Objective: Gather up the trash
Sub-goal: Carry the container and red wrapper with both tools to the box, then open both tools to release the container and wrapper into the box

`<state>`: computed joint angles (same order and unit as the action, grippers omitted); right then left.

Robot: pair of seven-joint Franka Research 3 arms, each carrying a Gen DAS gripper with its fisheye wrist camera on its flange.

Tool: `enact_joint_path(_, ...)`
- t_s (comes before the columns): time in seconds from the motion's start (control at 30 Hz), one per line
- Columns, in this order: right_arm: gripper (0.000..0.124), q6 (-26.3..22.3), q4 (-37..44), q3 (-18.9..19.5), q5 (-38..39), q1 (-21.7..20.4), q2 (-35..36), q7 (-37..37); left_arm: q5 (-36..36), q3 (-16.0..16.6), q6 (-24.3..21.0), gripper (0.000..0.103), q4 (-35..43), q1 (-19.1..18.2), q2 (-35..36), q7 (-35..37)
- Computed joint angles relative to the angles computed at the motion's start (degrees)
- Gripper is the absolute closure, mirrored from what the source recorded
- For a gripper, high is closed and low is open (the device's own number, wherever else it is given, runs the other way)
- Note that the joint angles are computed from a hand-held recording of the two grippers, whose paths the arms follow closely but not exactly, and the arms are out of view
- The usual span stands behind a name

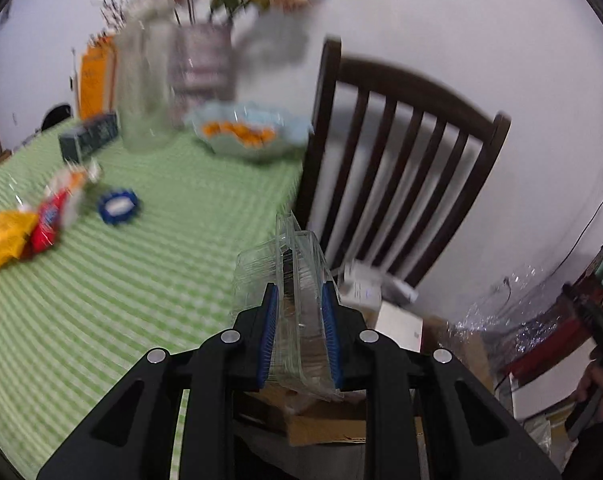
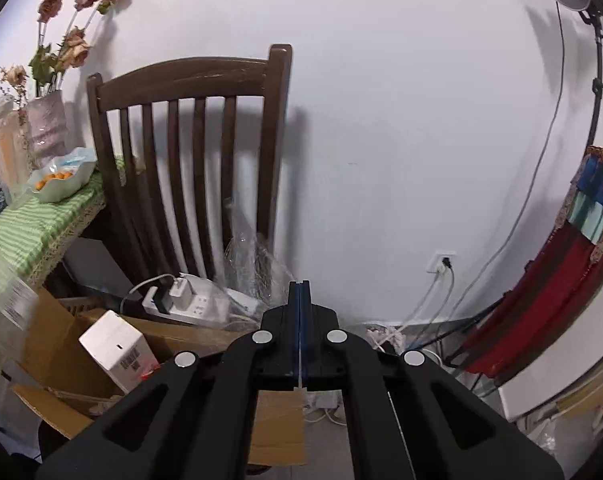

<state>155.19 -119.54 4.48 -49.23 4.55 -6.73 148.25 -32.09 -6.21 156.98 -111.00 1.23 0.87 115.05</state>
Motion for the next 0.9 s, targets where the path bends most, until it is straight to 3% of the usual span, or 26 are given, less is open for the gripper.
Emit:
enact_joint_path(0.07,0.124,1.65,0.22,-0.30,2.30,0.48,0.59,-2.25,2.50,-0.40,-0.82,0.087,0.50,-0.34,1.60,-2.08)
enact_joint_path(0.1,0.124,2.23,0.43,-0.41,3.83,0.81,1.03,-3.76,2.92,-0.70,-1.03,0.096,0.77,-0.36,2.32,-1.98)
enact_joint_path(0.17,0.124,3.22,1.01,-0.64,8.55,1.89,2.52,-8.55,6.40,-1.21,0.31,0.096,0.60,-0.60,3.55,-3.78)
enact_joint_path(0.23,0.124,3.27,1.74,-0.79,12.69,3.04,4.26,-12.24,4.96,-2.21,0.97,0.096,0.80,-0.11,4.56,-2.13)
enact_joint_path(0.33,0.124,3.83,2.39,-1.15,25.44,5.35,6.76,-24.08,5.21,-3.05,0.28,0.096,1.60,0.34,6.12,-1.67)
enact_joint_path(0.47,0.124,3.63,2.91,-0.69,50.19,7.58,8.19,-44.73,3.84,-4.38,-2.60,0.095,2.50,1.24,7.04,0.62)
enact_joint_path(0.53,0.124,3.30,3.13,-0.57,58.34,8.22,8.54,-50.17,2.32,-4.78,-2.72,0.095,2.15,1.47,6.70,2.16)
enact_joint_path(0.67,0.124,-0.64,4.74,0.13,77.87,8.79,9.10,-63.47,-2.16,-5.14,-2.12,0.095,1.60,1.89,5.69,5.95)
enact_joint_path(0.77,0.124,-4.74,6.93,0.45,85.64,9.29,10.20,-69.33,-4.80,-4.85,-1.73,0.089,1.21,1.67,4.81,8.45)
enact_joint_path(0.83,0.124,-7.82,8.31,0.83,89.90,9.59,11.22,-72.48,-5.49,-4.35,-2.40,0.077,1.19,1.42,4.40,8.82)
enact_joint_path(0.9,0.124,-10.58,9.67,1.09,91.03,10.07,12.45,-73.24,-6.59,-3.95,-2.76,0.077,1.14,1.25,4.06,9.32)
